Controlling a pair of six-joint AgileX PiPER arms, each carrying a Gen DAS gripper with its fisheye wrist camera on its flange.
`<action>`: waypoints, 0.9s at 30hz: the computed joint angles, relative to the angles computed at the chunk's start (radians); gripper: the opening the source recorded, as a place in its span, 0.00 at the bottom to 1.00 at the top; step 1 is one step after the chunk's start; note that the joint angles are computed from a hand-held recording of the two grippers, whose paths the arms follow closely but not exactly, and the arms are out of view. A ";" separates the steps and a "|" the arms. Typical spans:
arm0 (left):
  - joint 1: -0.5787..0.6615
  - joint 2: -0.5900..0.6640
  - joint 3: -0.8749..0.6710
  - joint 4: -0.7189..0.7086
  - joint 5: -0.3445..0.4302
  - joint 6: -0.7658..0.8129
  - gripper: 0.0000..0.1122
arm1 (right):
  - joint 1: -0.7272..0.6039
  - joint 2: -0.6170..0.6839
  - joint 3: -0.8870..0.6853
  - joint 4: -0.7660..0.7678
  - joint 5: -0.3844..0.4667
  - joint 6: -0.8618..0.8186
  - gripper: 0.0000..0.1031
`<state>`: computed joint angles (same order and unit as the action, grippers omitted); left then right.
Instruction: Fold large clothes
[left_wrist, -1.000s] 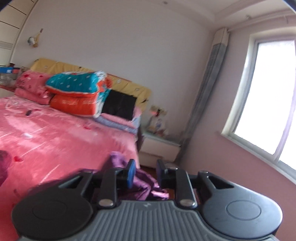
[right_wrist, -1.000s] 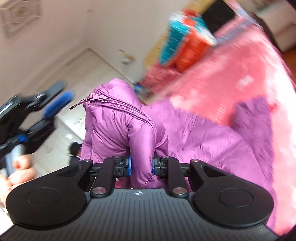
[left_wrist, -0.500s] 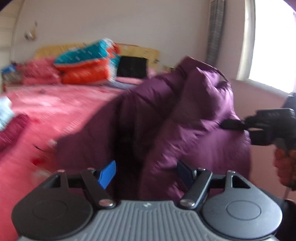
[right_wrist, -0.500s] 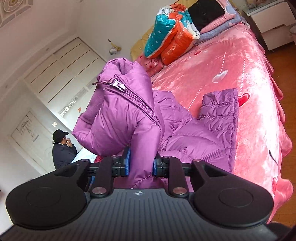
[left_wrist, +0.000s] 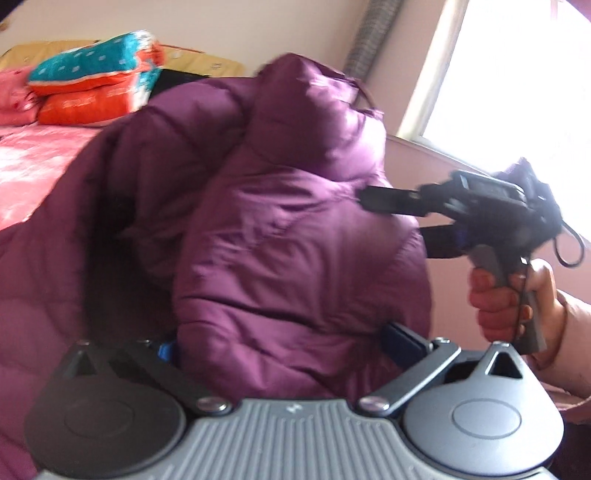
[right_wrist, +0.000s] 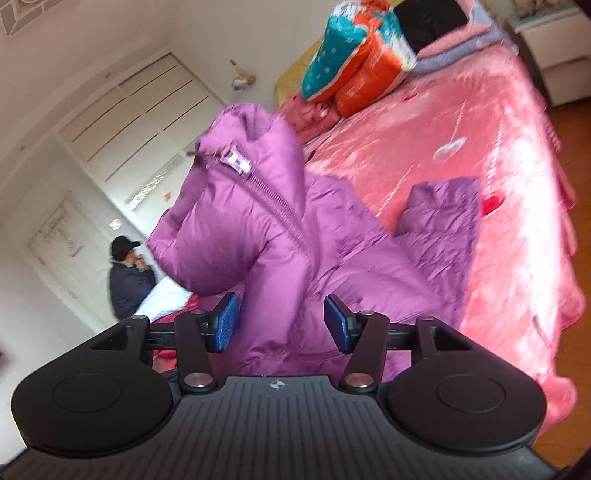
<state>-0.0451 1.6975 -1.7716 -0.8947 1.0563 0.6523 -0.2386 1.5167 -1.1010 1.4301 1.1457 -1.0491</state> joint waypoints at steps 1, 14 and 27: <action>-0.007 0.002 -0.004 -0.001 0.000 0.004 0.91 | 0.008 0.006 -0.001 0.002 0.014 0.002 0.64; -0.141 -0.091 0.108 0.076 -0.196 -0.047 0.17 | 0.051 -0.085 -0.054 -0.084 -0.070 0.044 0.98; 0.133 -0.402 0.287 0.073 -0.183 -0.185 0.10 | 0.116 -0.002 -0.249 -0.134 -0.322 0.053 1.00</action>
<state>0.0877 1.2953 -1.4848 -0.8218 0.8729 0.4675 -0.1229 1.5142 -1.3495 1.2962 0.8233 -0.9964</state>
